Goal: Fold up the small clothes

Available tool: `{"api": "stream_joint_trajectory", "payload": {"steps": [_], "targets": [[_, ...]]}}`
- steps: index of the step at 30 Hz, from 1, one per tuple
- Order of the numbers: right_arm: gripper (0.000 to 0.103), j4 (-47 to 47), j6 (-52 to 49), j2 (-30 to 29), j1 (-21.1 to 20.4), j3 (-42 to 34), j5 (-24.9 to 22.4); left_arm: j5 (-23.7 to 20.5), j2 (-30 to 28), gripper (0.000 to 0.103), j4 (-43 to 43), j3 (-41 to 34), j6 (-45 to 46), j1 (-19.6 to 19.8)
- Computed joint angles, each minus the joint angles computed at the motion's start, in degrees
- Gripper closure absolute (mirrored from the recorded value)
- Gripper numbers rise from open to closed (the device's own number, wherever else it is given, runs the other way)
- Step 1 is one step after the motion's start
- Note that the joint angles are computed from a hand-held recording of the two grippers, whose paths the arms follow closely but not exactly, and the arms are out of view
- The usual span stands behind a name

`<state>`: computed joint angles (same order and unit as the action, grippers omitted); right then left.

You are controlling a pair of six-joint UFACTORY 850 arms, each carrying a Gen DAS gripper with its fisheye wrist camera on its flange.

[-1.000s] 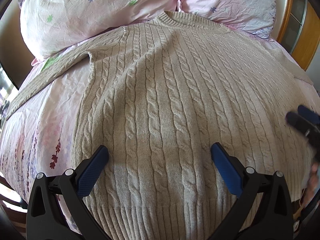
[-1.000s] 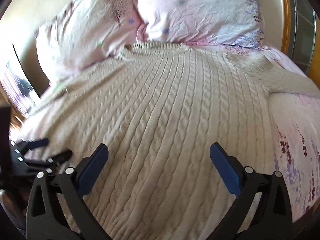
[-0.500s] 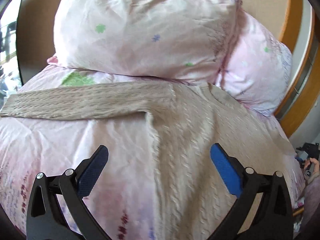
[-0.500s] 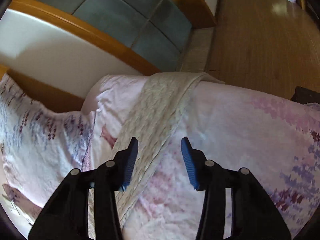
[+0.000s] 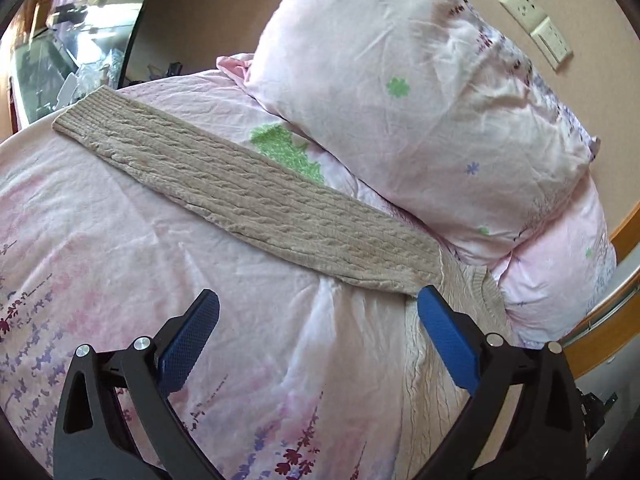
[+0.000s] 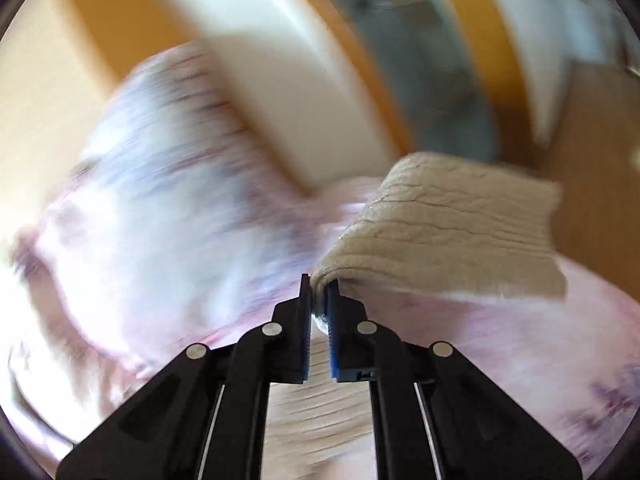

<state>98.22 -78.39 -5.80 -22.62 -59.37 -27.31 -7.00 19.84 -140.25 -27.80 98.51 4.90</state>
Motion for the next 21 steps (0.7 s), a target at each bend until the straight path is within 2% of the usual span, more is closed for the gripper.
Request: {"api": "stream_joint_trajectory", "payload": {"steps": [2,4,5,6,8,10,12,13,15,17,21], "targets": [[0.096,0.7,-5.2,3.1,7.0,2.0,-4.2,-1.3,0.0,0.009,1.9,0.3,-4.4,1.7],[0.091,-4.1,-5.4,3.6,14.5,2.7,-8.2,-2.6,-0.1,0.012,1.7,0.8,-6.1,3.1],[0.083,-9.7,-2.3,2.6,18.4,2.2,-10.1,-2.8,-0.1,0.014,3.3,0.8,-8.5,3.6],[0.066,-15.3,1.2,1.4,21.5,1.6,-12.2,-3.4,-0.2,0.015,6.4,0.9,-12.0,4.5],[0.059,-19.1,3.9,0.4,25.3,2.2,-15.1,-4.4,0.1,0.017,12.7,1.4,-19.3,6.8],[0.056,-18.2,2.4,1.6,26.0,4.4,-16.5,-5.4,0.0,0.019,19.5,1.5,-27.2,9.6],[0.038,-16.3,0.1,4.3,24.7,7.0,-15.4,-6.1,-0.6,0.023,24.6,1.2,-33.2,12.7],[0.035,-15.8,-0.8,5.3,23.8,7.8,-14.6,-6.3,-1.3,0.023,26.8,0.9,-36.2,14.3],[0.032,-16.4,0.6,4.6,23.1,6.2,-12.4,-9.1,-2.7,0.031,24.9,0.7,-36.5,17.6],[0.031,-18.0,2.4,5.1,20.7,6.3,-12.3,-12.4,-4.3,0.036,22.3,0.5,-36.7,20.7],[0.028,-19.2,3.8,6.3,17.6,7.2,-11.0,-14.6,-7.5,0.041,22.4,-1.6,-39.8,23.6]]}}
